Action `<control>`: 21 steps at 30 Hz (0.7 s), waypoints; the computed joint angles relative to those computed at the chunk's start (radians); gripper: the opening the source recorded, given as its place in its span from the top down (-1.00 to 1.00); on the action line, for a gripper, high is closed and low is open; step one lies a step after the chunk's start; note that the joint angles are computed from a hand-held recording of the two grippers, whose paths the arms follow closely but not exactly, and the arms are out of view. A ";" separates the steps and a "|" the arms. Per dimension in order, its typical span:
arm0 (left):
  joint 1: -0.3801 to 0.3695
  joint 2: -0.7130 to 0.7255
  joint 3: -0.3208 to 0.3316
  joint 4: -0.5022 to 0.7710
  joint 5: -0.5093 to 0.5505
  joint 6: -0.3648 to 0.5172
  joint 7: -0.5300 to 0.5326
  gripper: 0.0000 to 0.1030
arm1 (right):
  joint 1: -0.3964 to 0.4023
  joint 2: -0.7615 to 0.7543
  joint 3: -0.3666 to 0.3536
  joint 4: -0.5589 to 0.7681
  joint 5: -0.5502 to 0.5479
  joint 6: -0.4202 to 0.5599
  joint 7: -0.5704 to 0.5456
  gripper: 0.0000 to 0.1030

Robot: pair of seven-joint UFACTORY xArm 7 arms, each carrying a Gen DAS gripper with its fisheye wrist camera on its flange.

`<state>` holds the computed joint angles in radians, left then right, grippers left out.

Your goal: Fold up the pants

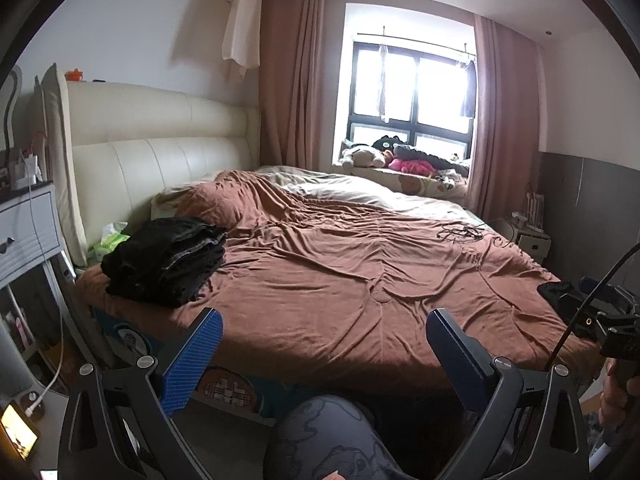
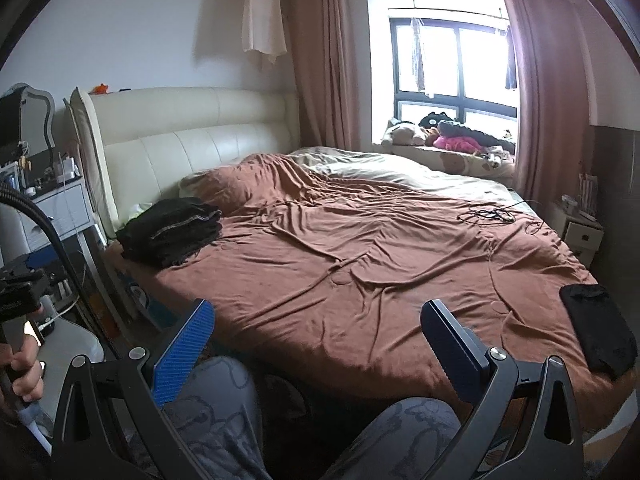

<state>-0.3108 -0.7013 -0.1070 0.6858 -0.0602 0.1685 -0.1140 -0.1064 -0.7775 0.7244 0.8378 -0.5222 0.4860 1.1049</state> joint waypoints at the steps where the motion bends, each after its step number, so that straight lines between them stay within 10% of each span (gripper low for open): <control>1: -0.007 0.001 0.005 0.001 -0.002 0.001 0.003 -0.99 | -0.002 -0.001 0.002 0.003 -0.001 0.004 0.000 -1.00; 21: -0.005 0.002 -0.012 0.001 0.004 0.021 -0.008 -0.99 | 0.004 -0.002 -0.007 0.001 -0.012 0.038 0.021 -1.00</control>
